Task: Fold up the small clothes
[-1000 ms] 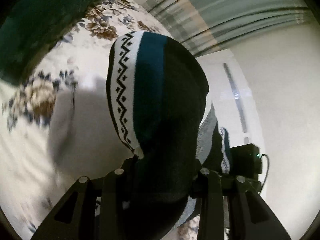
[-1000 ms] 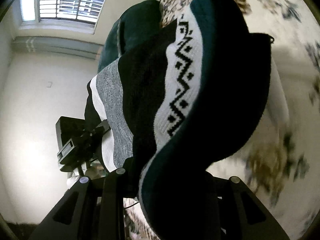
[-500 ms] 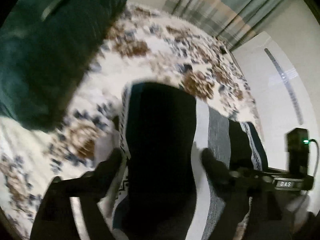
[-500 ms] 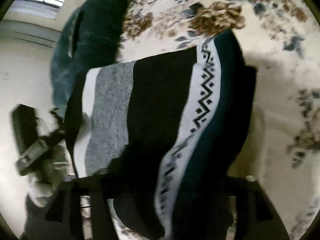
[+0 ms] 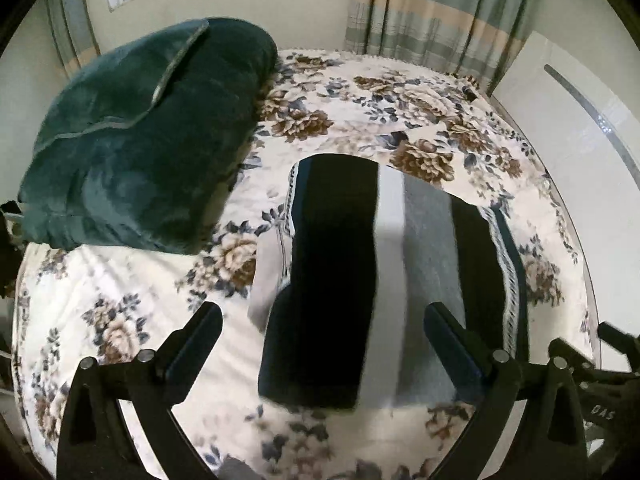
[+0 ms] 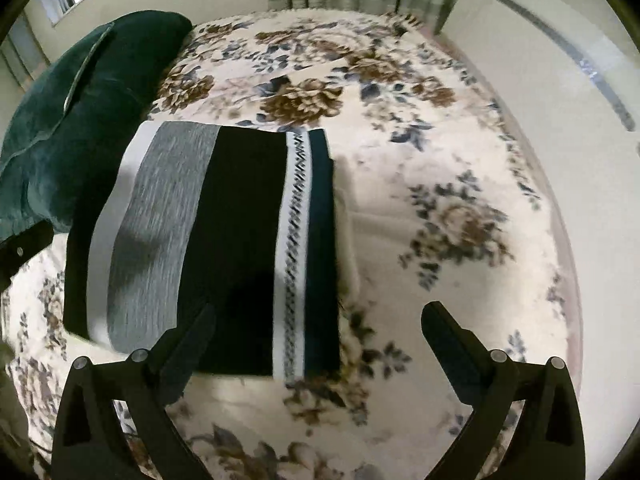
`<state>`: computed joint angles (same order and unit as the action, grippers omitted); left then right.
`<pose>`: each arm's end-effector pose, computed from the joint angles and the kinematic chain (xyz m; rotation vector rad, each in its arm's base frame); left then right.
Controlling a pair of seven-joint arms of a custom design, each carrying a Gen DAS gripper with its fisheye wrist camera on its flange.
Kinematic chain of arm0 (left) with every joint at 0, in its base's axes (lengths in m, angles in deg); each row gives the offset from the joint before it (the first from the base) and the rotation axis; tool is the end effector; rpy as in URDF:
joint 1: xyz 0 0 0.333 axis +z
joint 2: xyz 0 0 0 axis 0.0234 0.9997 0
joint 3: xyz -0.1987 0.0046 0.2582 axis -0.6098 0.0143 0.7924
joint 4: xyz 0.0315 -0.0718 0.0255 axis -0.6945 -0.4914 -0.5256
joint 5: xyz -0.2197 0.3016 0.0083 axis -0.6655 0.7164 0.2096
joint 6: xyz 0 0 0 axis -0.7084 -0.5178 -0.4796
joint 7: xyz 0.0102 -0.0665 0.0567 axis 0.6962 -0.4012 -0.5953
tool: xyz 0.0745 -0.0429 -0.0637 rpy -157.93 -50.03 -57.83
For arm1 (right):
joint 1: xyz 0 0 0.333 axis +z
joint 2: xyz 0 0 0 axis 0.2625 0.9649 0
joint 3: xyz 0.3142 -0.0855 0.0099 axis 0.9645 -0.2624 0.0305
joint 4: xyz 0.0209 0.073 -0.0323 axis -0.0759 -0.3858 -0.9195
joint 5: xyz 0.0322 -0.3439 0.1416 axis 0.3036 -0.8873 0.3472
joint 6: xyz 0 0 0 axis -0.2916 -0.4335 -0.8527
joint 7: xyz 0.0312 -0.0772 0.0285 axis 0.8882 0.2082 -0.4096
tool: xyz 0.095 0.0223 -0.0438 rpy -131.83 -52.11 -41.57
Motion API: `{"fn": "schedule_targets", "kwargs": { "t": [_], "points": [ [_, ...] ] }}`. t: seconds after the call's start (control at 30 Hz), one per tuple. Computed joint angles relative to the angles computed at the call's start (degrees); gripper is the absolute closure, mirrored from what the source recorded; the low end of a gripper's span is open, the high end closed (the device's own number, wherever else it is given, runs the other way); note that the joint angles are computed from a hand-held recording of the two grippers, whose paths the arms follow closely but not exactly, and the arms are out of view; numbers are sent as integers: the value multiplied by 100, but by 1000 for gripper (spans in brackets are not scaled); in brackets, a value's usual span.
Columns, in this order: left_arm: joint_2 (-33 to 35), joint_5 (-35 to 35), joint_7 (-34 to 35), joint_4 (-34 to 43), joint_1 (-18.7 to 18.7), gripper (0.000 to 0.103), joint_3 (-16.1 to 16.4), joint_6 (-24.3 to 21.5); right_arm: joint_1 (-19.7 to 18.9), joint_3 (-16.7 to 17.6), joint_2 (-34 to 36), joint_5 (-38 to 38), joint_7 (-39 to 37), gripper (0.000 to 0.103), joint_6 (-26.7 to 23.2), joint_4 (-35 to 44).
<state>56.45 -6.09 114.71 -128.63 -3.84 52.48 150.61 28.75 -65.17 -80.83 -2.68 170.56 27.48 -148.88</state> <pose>0.6666 -0.1302 0.6270 -1.6916 2.2403 -0.6204 0.5933 0.1432 0.5944 -1.6398 2.4166 -0.4866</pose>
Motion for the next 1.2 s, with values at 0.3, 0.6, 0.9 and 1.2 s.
{"fn": "schedule_targets", "kwargs": {
  "t": [0.3, 0.6, 0.9, 1.2],
  "points": [
    [-1769, 61, -129, -1335, 49, 0, -47, 234, 368, 406, -1243, -913, 622, 0, -1009, -104],
    [-3124, -302, 105, -1564, 199, 0, -39, -213, 690, 1142, -1947, -1683, 867, 0, -2377, 820],
    [-3849, -586, 202, -1235, 341, 0, 89, -857, 1153, 2097, -1731, -2702, 866, 0, -3943, 2584],
    [-4492, -750, 313, -1228, 439, 0, 231, -981, 2446, 3196, -709, -4953, 770, 0, -5549, 4677]
  ]
}}
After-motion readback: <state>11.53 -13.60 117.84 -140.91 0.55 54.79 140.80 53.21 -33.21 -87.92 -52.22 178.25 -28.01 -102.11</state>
